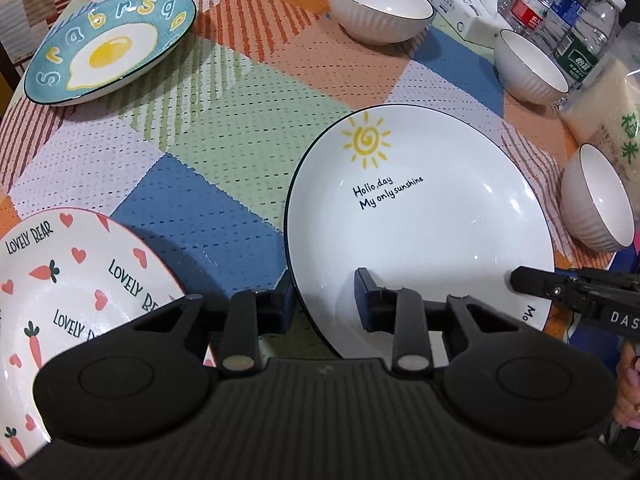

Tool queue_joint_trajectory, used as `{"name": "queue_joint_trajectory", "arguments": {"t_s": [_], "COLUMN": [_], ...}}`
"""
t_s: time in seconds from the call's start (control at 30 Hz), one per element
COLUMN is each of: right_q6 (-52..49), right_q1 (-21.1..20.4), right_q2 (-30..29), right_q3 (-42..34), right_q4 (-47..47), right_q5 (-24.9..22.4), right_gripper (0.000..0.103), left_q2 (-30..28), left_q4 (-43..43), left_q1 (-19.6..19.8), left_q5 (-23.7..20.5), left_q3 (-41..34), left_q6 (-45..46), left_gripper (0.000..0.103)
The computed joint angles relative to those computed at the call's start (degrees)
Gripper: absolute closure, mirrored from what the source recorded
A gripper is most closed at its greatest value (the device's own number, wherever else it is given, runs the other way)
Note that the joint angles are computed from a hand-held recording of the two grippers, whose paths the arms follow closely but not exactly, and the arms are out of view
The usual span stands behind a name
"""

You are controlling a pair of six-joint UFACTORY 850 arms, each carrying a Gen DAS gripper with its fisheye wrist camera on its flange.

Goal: Organize plates and bowls

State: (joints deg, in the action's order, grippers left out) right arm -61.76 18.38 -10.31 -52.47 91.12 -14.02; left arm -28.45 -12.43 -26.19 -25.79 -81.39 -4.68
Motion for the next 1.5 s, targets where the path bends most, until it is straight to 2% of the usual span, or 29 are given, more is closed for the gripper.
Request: {"name": "queue_joint_trajectory", "arguments": {"t_s": [0.13,0.23,0.4,0.63,1.03,1.2,1.3,1.4,1.5], "right_q6": [4.5,4.2,1.6,5.1,25.1,32.8,33.6,40.9,44.8], "right_q1": [1.3,0.5,0.0,-1.2,-0.7,-0.1,0.0,0.4,0.8], "right_q2": [0.3,0.3,-0.3,-6.1,-14.5,-15.3,-15.5,-16.4,-16.4], "right_q3": [-0.7,-1.4,-4.0,-12.1,-21.9,-23.0,-23.3,-24.7,-24.8], "right_q4": [-8.0,-8.0,-8.7,-14.7,-33.7,-41.1,-42.8,-51.2,-54.2], "right_q5": [2.5,0.5,-0.2,-3.3,-5.0,-4.1,-3.7,-4.7,-4.0], "right_gripper": [0.082,0.082,0.082,0.082,0.082,0.081,0.081,0.08,0.079], "left_q2": [0.8,1.6,1.2,-3.2,-10.4,-11.3,-11.4,-11.0,-10.8], "left_q4": [-0.9,-3.0,-3.8,-2.7,4.0,5.9,3.8,3.8,2.5], "left_q1": [0.4,0.9,2.2,4.2,4.9,4.6,4.9,4.8,4.8], "left_q5": [-0.4,-0.1,-0.7,-2.3,-5.5,-5.2,-5.4,-4.5,-5.7], "left_q3": [0.4,1.0,-0.8,-7.2,-16.2,-16.9,-16.7,-15.7,-16.0], "left_q6": [-1.4,-0.3,-0.1,-2.3,-7.3,-8.6,-7.1,-7.1,-6.8], "left_gripper": [0.074,0.074,0.074,0.074,0.074,0.075,0.074,0.074,0.073]}}
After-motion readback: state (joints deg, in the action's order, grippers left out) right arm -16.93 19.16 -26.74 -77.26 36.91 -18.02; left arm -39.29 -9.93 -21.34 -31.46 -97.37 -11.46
